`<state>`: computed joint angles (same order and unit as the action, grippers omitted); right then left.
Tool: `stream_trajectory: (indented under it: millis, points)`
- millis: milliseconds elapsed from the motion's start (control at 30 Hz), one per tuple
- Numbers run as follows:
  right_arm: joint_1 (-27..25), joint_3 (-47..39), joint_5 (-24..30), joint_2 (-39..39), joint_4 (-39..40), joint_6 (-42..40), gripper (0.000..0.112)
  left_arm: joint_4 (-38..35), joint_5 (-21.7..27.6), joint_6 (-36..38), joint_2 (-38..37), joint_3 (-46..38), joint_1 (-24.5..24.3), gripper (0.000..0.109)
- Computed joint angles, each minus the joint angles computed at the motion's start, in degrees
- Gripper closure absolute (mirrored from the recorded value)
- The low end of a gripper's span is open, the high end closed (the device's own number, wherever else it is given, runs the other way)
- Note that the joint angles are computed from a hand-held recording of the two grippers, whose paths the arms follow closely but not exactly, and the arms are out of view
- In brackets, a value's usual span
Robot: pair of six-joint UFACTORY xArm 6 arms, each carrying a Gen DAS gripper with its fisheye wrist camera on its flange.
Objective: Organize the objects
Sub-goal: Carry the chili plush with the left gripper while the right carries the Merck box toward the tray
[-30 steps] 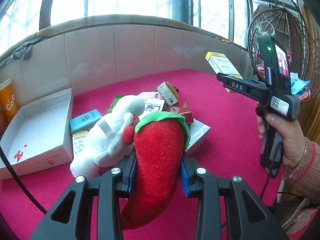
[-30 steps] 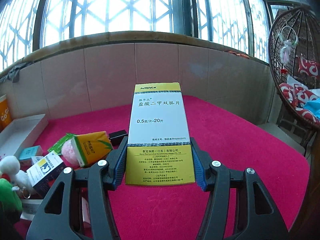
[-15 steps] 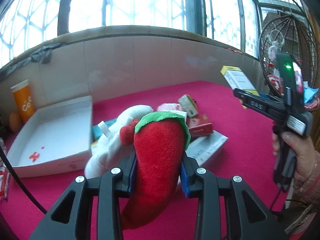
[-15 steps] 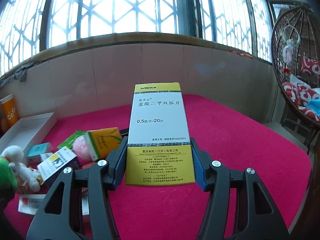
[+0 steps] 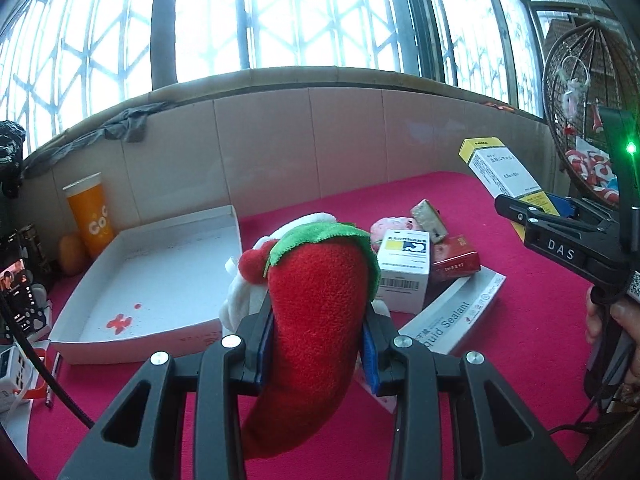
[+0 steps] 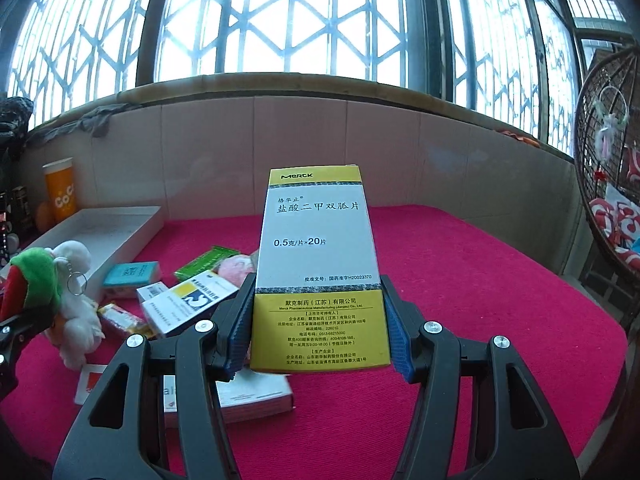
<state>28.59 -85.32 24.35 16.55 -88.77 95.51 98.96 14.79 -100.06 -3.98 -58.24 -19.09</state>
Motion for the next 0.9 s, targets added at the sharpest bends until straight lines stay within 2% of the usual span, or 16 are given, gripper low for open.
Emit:
stream_trajectory:
  millis: [367, 567, 900]
  points:
    - [2.23, -1.83, -0.04, 1.65, 1.68, -4.30, 0.055, 1.76, 0.88, -2.82, -1.65, 1.52, 1.09, 0.073]
    - [2.99, -2.98, -0.62, 2.75, 3.13, -7.23, 0.055, 0.12, -1.23, -5.64, -2.53, 2.67, 4.83, 0.073]
    - [4.65, -5.74, -0.91, 5.08, 5.33, -12.80, 0.055, 2.22, 0.66, -9.15, -5.54, 5.57, 8.00, 0.073]
